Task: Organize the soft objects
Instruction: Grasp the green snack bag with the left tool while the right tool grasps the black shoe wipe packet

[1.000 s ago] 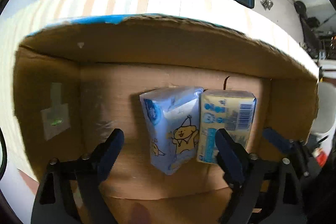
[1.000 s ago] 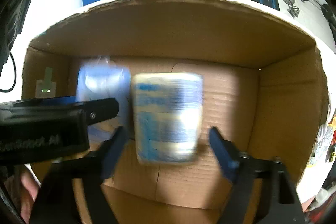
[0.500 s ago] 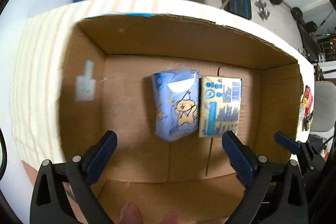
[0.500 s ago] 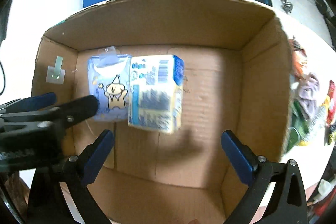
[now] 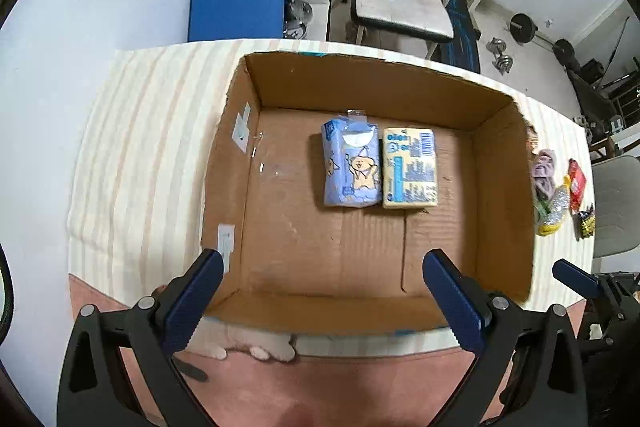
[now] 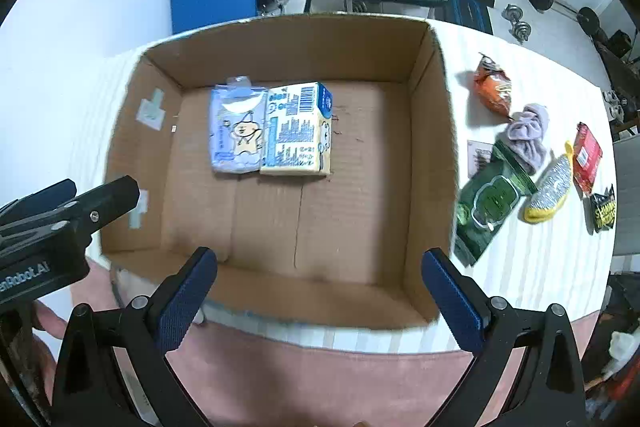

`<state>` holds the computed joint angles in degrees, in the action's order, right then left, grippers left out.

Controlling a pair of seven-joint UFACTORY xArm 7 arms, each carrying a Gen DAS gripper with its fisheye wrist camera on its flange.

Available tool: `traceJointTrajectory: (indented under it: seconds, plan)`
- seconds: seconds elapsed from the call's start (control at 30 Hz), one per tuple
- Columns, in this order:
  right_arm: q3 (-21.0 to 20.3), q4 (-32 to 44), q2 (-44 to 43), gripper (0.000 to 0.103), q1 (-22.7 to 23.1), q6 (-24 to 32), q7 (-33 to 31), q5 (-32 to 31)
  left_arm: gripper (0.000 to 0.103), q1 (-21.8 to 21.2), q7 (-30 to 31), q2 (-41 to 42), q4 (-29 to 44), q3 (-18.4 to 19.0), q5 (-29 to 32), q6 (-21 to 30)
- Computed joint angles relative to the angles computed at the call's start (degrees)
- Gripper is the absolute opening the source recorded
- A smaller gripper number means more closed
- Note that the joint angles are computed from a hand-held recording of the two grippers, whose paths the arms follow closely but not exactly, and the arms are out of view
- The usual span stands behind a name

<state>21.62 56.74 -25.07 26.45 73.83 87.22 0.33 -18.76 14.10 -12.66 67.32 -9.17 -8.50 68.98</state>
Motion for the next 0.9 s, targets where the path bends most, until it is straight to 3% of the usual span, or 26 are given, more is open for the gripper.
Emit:
traceJointTrajectory:
  seconds: [0.27,0.43,0.57,0.7,0.8,0.9]
  plan:
    - [1.6,-1.5,-6.0,0.103,0.3,-0.9,3.2,-0.8,0.102,-1.6,-0.5,-4.5,2.6,-1.2,-0.9,3.0]
    - [1.1,-5.6,-19.0,0.103,-0.3,4.7,5.6,1.9,0.102,-5.5,-1.4,-2.8,8.8,-4.6,-2.5,3.9]
    - [-0.6,-8.7,-33.3,0.103,-1.6,15.7,7.0,3.8,0.102,-10.2,-3.9,2.1,15.1,-9.7,-0.3,4.0]
    - [-3.8,-10.3,-47.2,0.103,-3.3,30.9,7.6,3.3,0.102,-16.8,-7.6,12.0,23.5,-14.0,5.0,7.0]
    - [-8.1,-12.1,-58.2,0.103,-4.4,42.5,7.2,1.2,0.102,-23.5,-11.9,22.8,31.3,-15.5,10.2,11.2]
    - [-13.9,-14.2,-71.2,0.103,-6.2,54.0,7.7,-2.1,0.102,-30.0,-16.4,31.8,37.1,-14.5,14.7,14.3]
